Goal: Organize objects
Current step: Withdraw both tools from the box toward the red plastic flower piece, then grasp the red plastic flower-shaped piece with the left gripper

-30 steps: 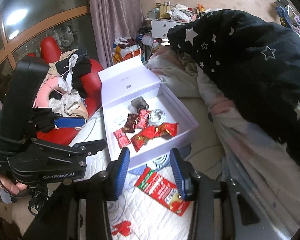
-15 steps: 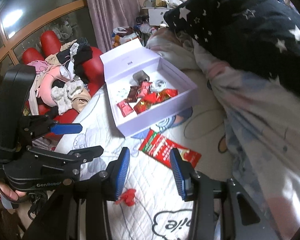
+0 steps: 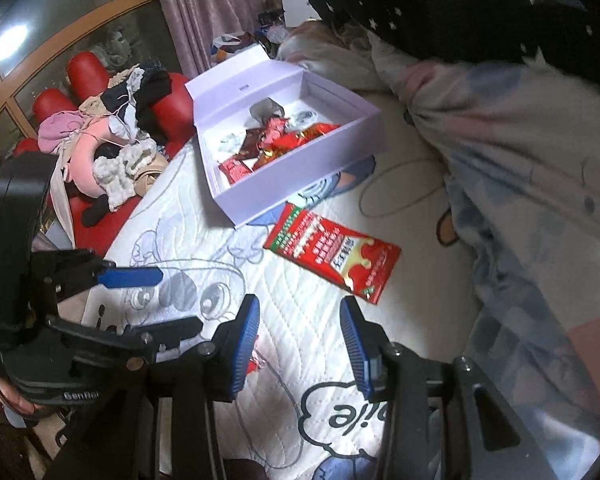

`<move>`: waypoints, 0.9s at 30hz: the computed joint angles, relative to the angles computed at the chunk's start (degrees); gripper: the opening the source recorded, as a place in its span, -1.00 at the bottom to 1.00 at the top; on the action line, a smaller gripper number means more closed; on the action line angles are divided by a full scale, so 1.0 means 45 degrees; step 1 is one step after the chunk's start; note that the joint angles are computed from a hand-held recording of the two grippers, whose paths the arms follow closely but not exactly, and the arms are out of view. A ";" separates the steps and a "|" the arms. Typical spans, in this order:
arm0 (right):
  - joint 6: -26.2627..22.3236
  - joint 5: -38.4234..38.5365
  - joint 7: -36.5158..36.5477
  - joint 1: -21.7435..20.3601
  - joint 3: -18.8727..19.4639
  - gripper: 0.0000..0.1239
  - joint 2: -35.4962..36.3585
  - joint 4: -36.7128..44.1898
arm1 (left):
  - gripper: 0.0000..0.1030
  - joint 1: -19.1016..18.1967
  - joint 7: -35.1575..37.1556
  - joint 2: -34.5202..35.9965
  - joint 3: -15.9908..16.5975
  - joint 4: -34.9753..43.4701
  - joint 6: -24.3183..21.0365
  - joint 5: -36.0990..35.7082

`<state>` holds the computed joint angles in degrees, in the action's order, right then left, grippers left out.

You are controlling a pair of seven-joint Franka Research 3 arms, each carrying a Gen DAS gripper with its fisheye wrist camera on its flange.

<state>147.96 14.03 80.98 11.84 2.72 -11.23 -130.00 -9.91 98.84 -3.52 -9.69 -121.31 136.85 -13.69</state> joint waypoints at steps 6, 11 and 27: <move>-0.0111 0.0009 0.0149 -0.0084 -0.0061 -0.32 0.0231 -0.0006 | 0.16 -0.0146 0.0618 0.0360 -0.0138 -0.0042 -0.0237 -0.0600; -0.0180 -0.0066 0.0244 -0.0157 -0.0109 -0.33 0.0571 0.0201 | 0.16 -0.0236 0.0894 0.0834 -0.0355 0.0055 -0.0296 -0.0477; -0.0339 -0.1639 -0.0205 -0.0061 -0.0148 -0.17 0.2592 0.1792 | -0.26 -0.0222 0.2585 0.1212 -0.0596 -0.0692 0.1473 -0.0508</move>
